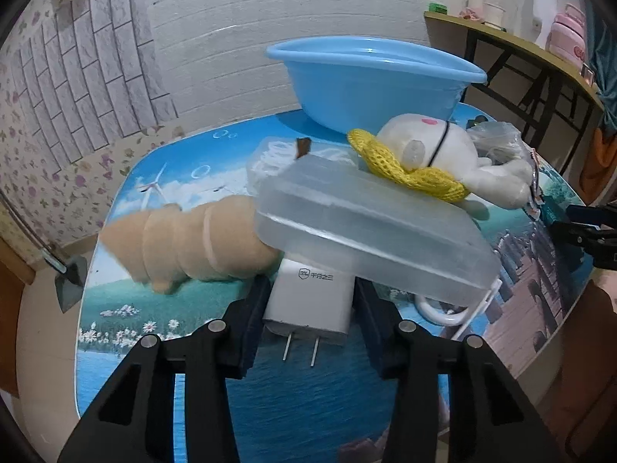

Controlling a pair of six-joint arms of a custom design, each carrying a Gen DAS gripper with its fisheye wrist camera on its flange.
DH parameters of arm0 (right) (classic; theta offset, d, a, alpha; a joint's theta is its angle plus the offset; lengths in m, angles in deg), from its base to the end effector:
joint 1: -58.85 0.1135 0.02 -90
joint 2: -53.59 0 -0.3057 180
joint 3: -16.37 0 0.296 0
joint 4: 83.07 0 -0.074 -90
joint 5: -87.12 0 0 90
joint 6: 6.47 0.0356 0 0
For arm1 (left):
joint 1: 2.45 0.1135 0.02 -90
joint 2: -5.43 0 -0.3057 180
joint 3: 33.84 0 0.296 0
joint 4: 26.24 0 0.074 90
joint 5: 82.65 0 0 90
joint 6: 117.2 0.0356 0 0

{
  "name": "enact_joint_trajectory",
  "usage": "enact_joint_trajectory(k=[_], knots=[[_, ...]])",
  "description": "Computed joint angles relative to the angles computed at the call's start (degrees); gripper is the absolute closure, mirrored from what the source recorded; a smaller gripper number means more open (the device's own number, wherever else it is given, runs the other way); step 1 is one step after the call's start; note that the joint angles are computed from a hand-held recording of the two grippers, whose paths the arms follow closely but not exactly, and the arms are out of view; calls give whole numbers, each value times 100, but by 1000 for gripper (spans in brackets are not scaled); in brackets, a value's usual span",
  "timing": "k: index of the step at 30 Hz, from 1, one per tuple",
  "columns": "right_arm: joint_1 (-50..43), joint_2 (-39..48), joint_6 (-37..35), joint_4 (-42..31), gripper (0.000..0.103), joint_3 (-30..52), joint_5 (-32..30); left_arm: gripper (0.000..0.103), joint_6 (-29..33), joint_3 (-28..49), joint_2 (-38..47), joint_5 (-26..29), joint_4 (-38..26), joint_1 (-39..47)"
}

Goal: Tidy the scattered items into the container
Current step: 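Grasp the white charger plug with the left tool while the right tool grasps the green packet, then lift the charger and green packet and carry both over the basin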

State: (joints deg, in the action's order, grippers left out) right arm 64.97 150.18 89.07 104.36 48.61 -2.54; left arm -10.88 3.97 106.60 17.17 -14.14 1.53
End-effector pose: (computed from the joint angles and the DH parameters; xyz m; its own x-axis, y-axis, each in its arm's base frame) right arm 0.2417 0.0257 0.0585 -0.8392 0.0071 -0.5437 -0.0225 0.9986 0.0477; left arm 0.2799 0.0134 0.0638 -0.7361 0.2263 -0.6380 0.2552 0.9657 0.0482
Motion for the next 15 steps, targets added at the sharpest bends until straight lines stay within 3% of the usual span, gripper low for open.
enact_joint_trajectory(k=[7, 9, 15], knots=[[242, 48, -155, 190, 39, -85, 144, 60, 39, -239, -236, 33, 59, 175], [295, 21, -235, 292, 53, -140, 102, 61, 85, -360, -401, 36, 49, 224], [433, -82, -305, 440, 56, -268, 65, 61, 204, -652, -824, 71, -70, 454]])
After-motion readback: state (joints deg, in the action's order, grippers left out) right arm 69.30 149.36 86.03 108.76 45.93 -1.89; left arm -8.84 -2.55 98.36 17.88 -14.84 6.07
